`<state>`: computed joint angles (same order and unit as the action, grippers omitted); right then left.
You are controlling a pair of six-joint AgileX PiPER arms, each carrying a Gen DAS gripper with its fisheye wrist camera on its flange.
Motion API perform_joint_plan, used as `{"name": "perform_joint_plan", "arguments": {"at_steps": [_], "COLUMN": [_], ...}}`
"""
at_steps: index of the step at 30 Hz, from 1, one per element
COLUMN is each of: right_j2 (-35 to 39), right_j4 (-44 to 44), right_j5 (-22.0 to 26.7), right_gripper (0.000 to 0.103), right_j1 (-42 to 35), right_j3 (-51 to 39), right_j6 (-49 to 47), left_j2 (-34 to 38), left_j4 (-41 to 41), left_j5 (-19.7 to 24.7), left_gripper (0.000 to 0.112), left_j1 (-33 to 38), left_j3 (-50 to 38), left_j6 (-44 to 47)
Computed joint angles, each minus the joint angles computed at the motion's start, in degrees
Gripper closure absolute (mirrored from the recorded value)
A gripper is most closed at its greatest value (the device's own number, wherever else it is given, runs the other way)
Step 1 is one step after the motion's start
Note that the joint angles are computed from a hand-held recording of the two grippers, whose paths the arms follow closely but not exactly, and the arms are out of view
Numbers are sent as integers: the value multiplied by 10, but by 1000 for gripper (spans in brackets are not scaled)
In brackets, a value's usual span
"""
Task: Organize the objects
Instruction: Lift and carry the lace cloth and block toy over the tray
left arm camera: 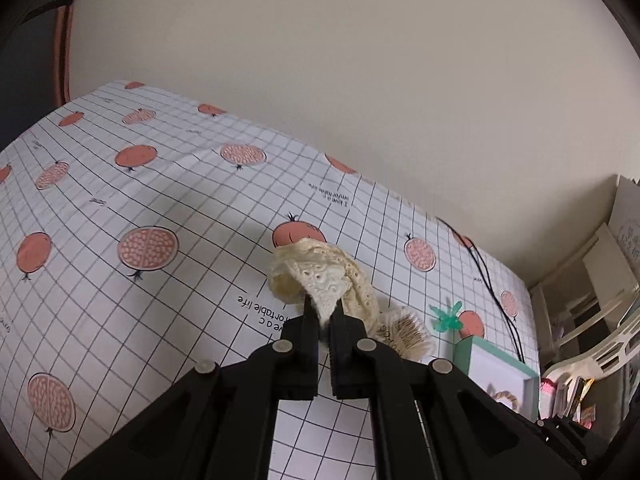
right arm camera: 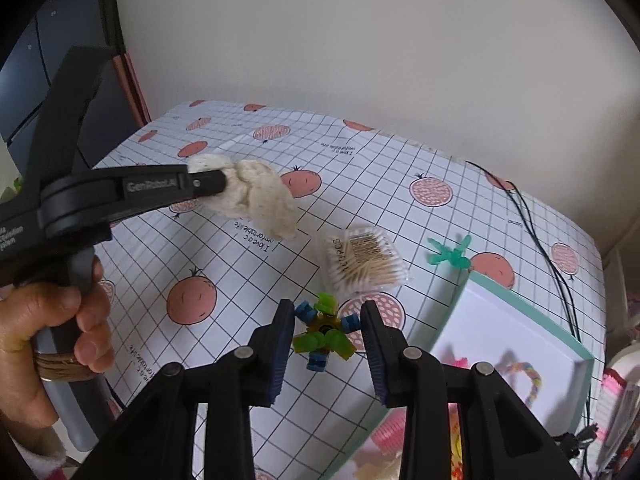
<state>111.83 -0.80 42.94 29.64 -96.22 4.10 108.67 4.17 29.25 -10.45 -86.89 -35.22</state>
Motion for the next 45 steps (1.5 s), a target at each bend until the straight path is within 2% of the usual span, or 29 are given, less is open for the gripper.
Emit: {"name": "perform_joint_plan", "arguments": {"at_steps": [7,11,21,26,29,34,45], "right_j2": [-48,-71,-108,-115,-116,-123,-122], "right_j4": [-6,-7,22,25,31,35,28], "right_j5": [-11,-19,-32,-32,-34,-41,-43], "right_gripper": [67,67,67,67,67,67,67], "right_j1": [-8,-18,-71,-103,-123,-152,-207], "right_j3": [56,88,129,137,143,160,180], "right_j6": [13,14,1,0,-2,-6,17], "left_j2": [-55,-85,-117,-108,-96,-82,-39], "left_j4": [81,157,230,237,186,160,169], "left_j5": [-6,-6,-23,-24,-36,-35,-12], "left_gripper": [109,109,109,109,109,109,109], "left_j1": [-25,-45,-89,-123,-136,-168,-240], "left_j3": [39,60,79,59,43,23,-28], "left_j6": [-99,-175,-220,-205,-153,-113,-75]}}
